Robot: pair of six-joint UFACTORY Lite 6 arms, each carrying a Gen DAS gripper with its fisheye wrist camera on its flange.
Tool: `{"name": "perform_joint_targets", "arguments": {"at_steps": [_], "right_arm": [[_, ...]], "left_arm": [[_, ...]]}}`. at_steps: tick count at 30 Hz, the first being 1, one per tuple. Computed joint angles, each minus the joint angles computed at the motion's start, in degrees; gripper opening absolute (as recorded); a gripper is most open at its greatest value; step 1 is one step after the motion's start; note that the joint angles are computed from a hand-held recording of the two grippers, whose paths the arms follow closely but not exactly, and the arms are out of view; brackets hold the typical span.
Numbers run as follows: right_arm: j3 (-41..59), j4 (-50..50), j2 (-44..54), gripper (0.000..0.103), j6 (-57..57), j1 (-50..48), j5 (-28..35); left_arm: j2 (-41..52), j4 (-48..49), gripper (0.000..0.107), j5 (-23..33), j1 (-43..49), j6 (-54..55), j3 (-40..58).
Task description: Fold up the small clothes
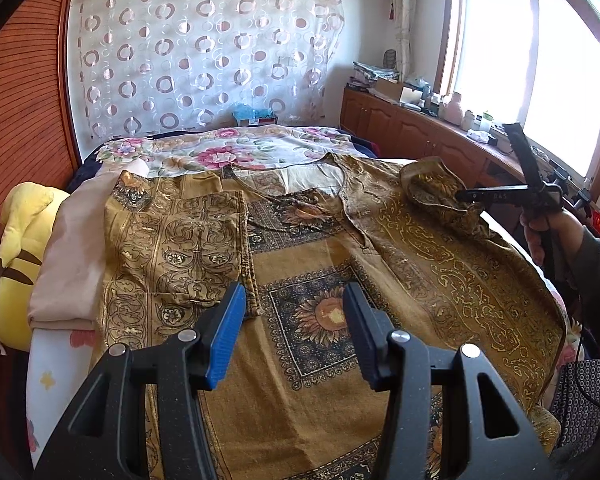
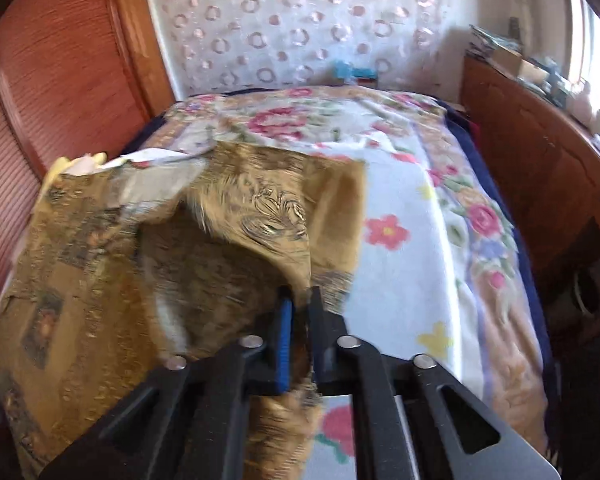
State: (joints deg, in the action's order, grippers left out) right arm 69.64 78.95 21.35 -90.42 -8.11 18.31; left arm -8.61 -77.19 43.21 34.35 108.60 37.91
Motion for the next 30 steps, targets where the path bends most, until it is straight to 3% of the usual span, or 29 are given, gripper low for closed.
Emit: {"name": "perform_joint_targets", "arguments": {"at_steps": [5, 11, 13, 18, 25, 30], "right_arm": [[-0.6, -3.7, -3.4, 0.002, 2.9, 4.2, 0.3], [-2.7, 3.1, -8.2, 0.003, -3.5, 7.4, 4.5], [-1.9, -1.3, -8.4, 0.016, 0.5, 8.0, 2.9], [-3.6, 3.0, -9.2, 0.029, -4.6, 6.5, -3.4], [-2.0, -11.5, -3.1, 0.031, 9.8, 4.6, -8.0], [6.1, -20.5, 3.6, 0.031, 21.5, 4.1, -5.9]], "left_arm": [[0.3, -0.3, 0.052, 0.5, 0.7, 0.3, 0.0], [0.4, 0.0, 0.052, 1.3, 1.6, 0.7, -0.2], [0.5, 0.2, 0.052, 1.7, 2.4, 0.6, 0.2], [1.7, 0.4, 0.052, 3.0, 3.9, 0.8, 1.5], [4.8, 1.0, 0.052, 2.5, 5.7, 1.1, 5.6], [11.0, 3.1, 0.052, -0.8, 5.5, -1.3, 13.0]]}}
